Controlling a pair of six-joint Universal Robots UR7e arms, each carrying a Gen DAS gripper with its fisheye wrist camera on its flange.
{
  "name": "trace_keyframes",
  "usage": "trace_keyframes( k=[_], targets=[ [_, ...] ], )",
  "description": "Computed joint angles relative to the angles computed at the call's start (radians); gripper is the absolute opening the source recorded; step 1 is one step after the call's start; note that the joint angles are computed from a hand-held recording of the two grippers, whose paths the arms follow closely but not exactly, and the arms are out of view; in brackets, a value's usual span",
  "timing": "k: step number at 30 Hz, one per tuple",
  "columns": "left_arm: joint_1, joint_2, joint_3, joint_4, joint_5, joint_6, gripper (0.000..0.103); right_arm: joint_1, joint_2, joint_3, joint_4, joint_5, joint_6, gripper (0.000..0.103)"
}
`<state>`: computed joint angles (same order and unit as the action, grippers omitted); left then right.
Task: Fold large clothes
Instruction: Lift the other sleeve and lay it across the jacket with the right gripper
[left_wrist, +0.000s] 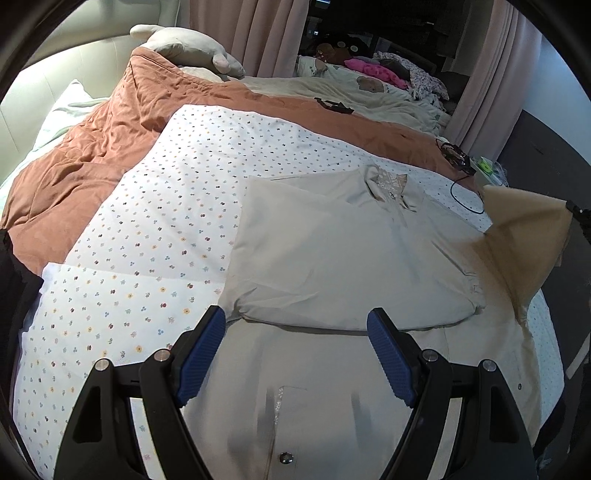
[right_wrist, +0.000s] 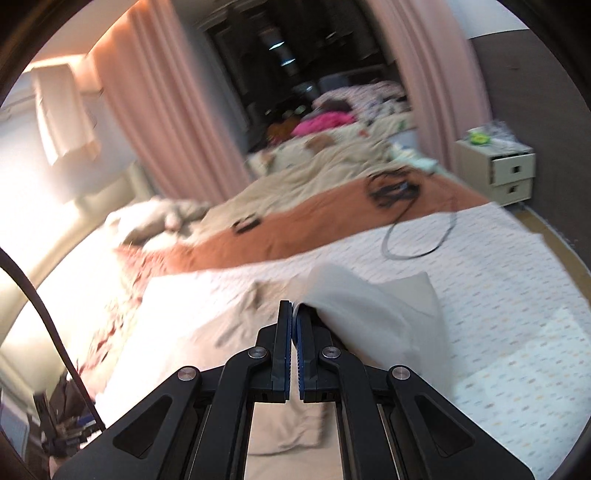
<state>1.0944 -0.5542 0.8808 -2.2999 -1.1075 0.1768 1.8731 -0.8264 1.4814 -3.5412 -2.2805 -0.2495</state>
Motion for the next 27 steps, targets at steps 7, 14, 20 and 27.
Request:
trace_keyframes(
  k=[7,14,20,27],
  targets=[
    [0.010,-0.015,0.024,0.004,0.004,-0.009,0.080,-0.074,0.089,-0.097,0.184,0.093,0.130,0.000],
    [0.011,-0.037,0.061,-0.006,0.019,0.002,0.080,-0.129,0.078,-0.070,0.404,0.224,0.368,0.034],
    [0.019,-0.040,0.076,-0.008,-0.004,-0.010,0.080,-0.164,-0.009,0.023,0.468,0.333,0.410,0.088],
    [0.027,-0.029,0.083,-0.015,-0.033,-0.032,0.080,-0.201,-0.145,0.147,0.374,0.286,0.369,0.088]
  ],
)
